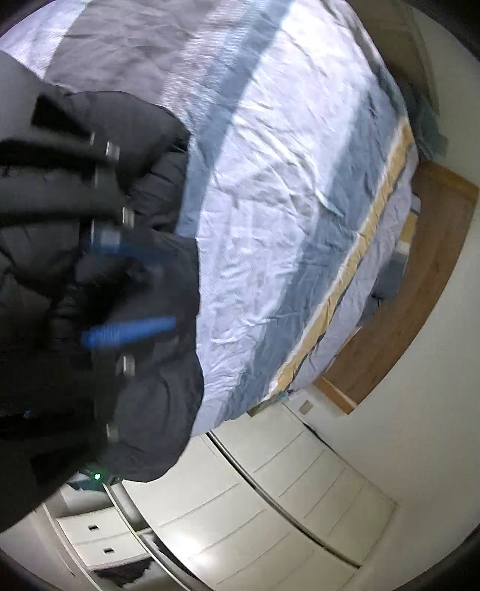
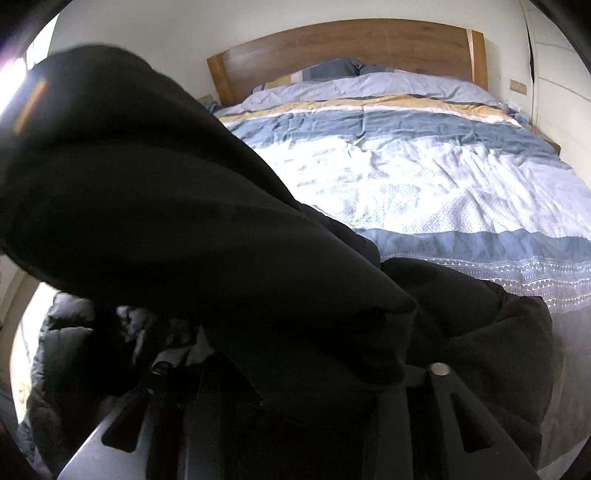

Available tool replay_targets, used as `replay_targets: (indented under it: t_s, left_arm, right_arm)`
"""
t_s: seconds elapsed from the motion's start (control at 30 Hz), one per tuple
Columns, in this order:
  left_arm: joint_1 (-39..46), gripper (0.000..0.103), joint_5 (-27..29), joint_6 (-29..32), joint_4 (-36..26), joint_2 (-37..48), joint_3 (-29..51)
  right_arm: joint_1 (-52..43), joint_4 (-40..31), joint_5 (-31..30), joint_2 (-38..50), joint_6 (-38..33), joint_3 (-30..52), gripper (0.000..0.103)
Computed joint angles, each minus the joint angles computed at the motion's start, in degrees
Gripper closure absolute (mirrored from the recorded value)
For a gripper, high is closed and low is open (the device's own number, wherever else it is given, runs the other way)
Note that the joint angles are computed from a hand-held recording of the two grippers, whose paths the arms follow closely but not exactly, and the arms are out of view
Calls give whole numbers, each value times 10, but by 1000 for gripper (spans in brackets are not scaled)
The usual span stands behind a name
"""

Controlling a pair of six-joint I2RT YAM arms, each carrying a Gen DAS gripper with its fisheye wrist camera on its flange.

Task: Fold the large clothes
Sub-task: 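Lift the hem with both grippers and fold it toward the collar, then lay the folded hem onto the coat and open both grippers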

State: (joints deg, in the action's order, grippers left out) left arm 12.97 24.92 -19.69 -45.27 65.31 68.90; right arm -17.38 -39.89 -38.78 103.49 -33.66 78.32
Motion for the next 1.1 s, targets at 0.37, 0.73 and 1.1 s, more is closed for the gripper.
replay_targets:
  t_s: [0.37, 0.73, 1.1]
  left_arm:
    - [-87, 62, -20, -38, 35, 91, 28]
    - [-181, 62, -109, 40, -17, 114, 11]
    - [-228, 62, -159, 34, 68, 132, -122]
  right_arm:
    - [-136, -271, -109, -9, -176, 135, 36]
    - [-52, -250, -129, -15, -78, 139, 36]
    - [36, -93, 33, -25, -104, 31, 36]
